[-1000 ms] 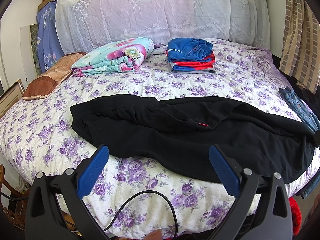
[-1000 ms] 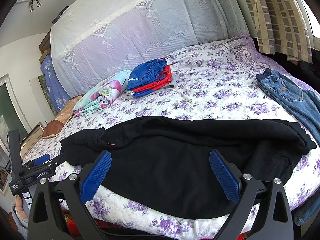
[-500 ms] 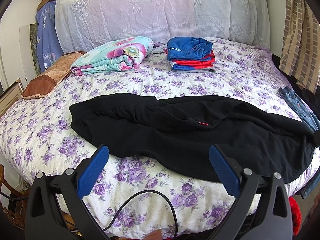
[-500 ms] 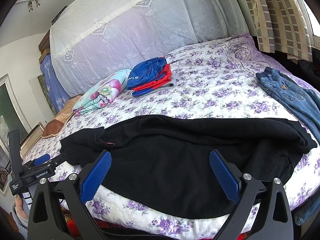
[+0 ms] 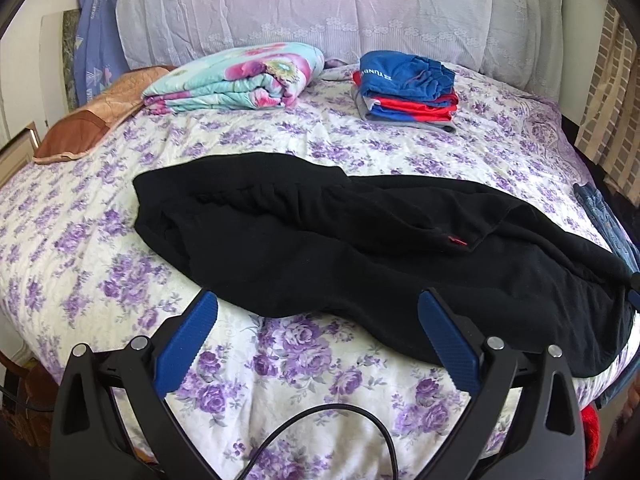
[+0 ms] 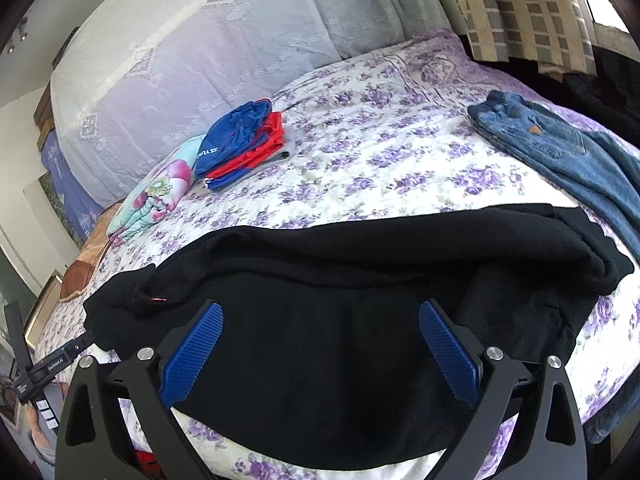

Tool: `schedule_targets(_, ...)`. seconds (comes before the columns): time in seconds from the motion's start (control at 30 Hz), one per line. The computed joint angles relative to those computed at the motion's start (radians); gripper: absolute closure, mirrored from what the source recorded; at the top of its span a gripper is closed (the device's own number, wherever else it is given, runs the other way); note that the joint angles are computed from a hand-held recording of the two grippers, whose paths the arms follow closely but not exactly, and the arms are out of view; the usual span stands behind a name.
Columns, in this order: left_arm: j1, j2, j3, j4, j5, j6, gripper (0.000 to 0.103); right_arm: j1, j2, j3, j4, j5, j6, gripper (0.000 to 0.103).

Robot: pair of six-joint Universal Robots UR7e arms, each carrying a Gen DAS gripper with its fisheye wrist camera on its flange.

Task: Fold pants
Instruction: 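Lower both grippers onto the black garment's waistband and close them on it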

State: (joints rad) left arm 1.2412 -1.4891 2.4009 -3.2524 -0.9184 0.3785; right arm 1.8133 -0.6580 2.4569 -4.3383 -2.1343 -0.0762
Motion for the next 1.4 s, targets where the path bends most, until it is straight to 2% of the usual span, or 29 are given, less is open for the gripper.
schedule_targets(0.17,0.034,0.026,-0.037,0.038,-0.052,-0.018,0.005,-0.109,-0.001,0.036,-0.063,0.147,0.001,0.004)
schedule_targets(0.23,0.038,0.036,-0.055,0.056,-0.058,-0.023,0.005,-0.177,-0.018,0.062,-0.079,0.259,0.024,0.004)
schedule_targets(0.3,0.036,0.054,-0.079,0.066,-0.047,-0.023,0.005,-0.242,-0.050,0.079,-0.049,0.353,0.054,0.004)
schedule_targets(0.33,0.035,0.066,-0.094,0.070,-0.041,-0.021,0.005,-0.260,-0.073,0.079,-0.008,0.369,0.058,0.004)
schedule_targets(0.47,0.040,0.115,-0.165,0.095,-0.015,-0.027,0.005,-0.303,-0.156,0.053,0.134,0.393,0.085,0.004)
schedule_targets(0.63,0.071,0.184,-0.285,0.171,0.008,-0.075,0.005,-0.289,-0.188,-0.033,0.230,0.319,0.079,0.004)
schedule_targets(0.7,0.084,0.203,-0.329,0.209,0.012,-0.096,0.005,-0.289,-0.205,-0.070,0.289,0.308,0.056,0.004)
schedule_targets(0.8,0.096,0.228,-0.397,0.260,0.019,-0.128,0.005,-0.258,-0.215,-0.167,0.380,0.229,-0.003,0.004)
schedule_targets(0.9,0.093,0.249,-0.452,0.266,0.026,-0.139,0.005,-0.260,-0.237,-0.241,0.465,0.244,0.007,0.004)
schedule_targets(0.97,0.085,0.262,-0.488,0.308,0.014,-0.150,0.005,-0.260,-0.244,-0.260,0.485,0.266,0.016,0.004)
schedule_targets(1.07,0.074,0.292,-0.542,0.423,-0.012,-0.185,0.005,-0.248,-0.224,-0.267,0.471,0.243,-0.023,0.004)
schedule_targets(1.17,0.063,0.329,-0.566,0.524,-0.032,-0.227,0.005,-0.275,-0.213,-0.239,0.452,0.253,-0.013,0.004)
schedule_targets(1.23,0.054,0.345,-0.556,0.534,-0.028,-0.221,0.005,-0.303,-0.215,-0.216,0.439,0.282,0.013,0.004)
schedule_targets(1.3,0.038,0.361,-0.537,0.529,-0.002,-0.204,0.005,-0.324,-0.221,-0.205,0.435,0.310,0.032,0.004)
schedule_targets(1.4,0.008,0.400,-0.504,0.469,0.124,-0.120,0.005,-0.329,-0.222,-0.202,0.436,0.334,0.030,0.004)
